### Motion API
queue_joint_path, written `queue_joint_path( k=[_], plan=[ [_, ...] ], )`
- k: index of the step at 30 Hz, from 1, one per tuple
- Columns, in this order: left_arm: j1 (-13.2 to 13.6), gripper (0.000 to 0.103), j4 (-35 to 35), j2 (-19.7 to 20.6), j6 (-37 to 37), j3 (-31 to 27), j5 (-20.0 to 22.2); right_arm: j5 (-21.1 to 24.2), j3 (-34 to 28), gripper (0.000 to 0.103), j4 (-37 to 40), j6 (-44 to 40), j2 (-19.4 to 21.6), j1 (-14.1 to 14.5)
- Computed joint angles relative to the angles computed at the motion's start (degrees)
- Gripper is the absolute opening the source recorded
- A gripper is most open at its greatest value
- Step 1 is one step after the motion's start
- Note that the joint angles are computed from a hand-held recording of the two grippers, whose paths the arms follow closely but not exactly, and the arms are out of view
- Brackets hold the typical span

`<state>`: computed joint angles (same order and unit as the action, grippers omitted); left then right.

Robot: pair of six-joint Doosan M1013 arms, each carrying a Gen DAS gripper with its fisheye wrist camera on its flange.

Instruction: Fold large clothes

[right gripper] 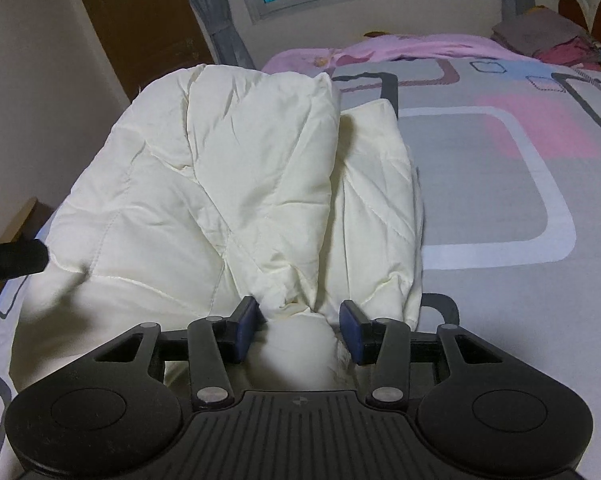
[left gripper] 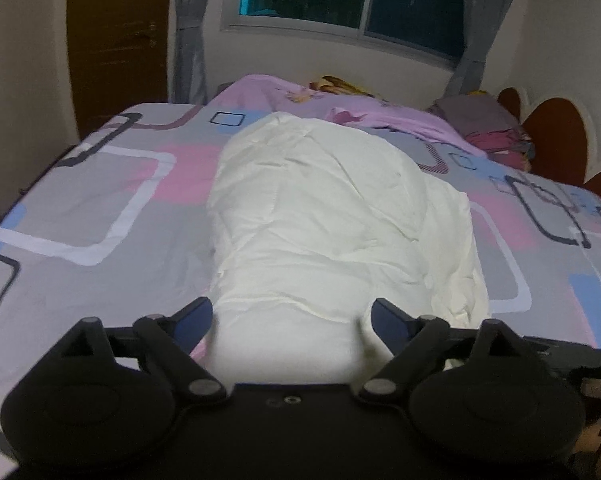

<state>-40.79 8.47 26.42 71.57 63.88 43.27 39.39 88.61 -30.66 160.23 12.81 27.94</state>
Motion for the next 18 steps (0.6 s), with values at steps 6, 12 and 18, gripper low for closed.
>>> queue_joint_path(
  k=[6,12,18],
  plan=[
    [-2.2,0.103,6.8,-2.7,-6.6,1.8,1.9,3.1,-2.2,0.057,-1.1,-2.5,-0.5,0.6],
    [-5.0,0.103,14.0,-5.3,-14.0,3.2,7.5,3.9,-0.3,0.079,-7.3,2.7,-4.2,3.8],
    [-8.8,0.103,23.4,-11.0,-24.1,9.4,6.6,7.7,1.6,0.090,-12.5,6.3,-8.7,9.3]
  ],
)
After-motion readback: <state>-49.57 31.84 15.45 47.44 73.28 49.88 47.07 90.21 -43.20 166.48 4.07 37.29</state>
